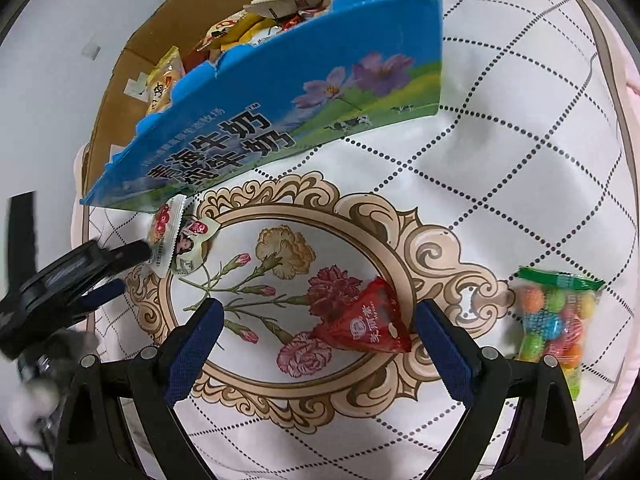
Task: Organize snacks
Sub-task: 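Move both tools back down to the remaining snacks, then grasp the cranberry oat cookie packet with the left tool while the right tool grasps a small white packet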
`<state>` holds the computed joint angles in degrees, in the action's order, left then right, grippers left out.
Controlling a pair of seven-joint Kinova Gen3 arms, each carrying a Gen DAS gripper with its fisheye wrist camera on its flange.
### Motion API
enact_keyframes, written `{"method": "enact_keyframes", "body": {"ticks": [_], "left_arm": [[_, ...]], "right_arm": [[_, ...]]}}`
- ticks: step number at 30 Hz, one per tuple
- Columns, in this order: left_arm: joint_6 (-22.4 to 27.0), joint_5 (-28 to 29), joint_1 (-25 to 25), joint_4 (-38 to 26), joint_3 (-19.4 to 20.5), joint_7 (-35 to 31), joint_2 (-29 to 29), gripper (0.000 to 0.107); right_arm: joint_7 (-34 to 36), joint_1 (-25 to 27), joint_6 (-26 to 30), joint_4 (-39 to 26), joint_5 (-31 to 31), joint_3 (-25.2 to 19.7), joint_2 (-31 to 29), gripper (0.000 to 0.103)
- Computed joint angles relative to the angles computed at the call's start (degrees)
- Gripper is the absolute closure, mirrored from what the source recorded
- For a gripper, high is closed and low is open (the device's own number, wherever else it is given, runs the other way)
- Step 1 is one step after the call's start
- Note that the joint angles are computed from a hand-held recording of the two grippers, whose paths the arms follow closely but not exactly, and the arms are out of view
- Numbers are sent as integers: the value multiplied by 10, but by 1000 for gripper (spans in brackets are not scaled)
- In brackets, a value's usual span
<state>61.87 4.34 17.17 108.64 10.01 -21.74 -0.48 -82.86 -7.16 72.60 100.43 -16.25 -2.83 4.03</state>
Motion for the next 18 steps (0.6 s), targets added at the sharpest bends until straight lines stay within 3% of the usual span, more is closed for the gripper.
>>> {"method": "enact_keyframes", "body": {"ticks": [2,5,8,13,18], "left_arm": [[-26,15,-8,12,-7,-10,16,16],[-53,-8,-1,21,-6,17,18,16],[-65,-38,9,31,3,49,1,29],[-29,-55,17,60,16,61,-50,31],[46,-64,17,72,44,64,-103,30]], "right_arm": [[-8,-4,-6,4,4,-2,1,5],[-14,-6,-8,6,3,-3,1,5],[-15,-15,-9,2,7,-10,-5,5],[-17,-37,-8,-15,4,-23,-3,5],[-35,-83,-32,-26,5,-50,24,5]]}}
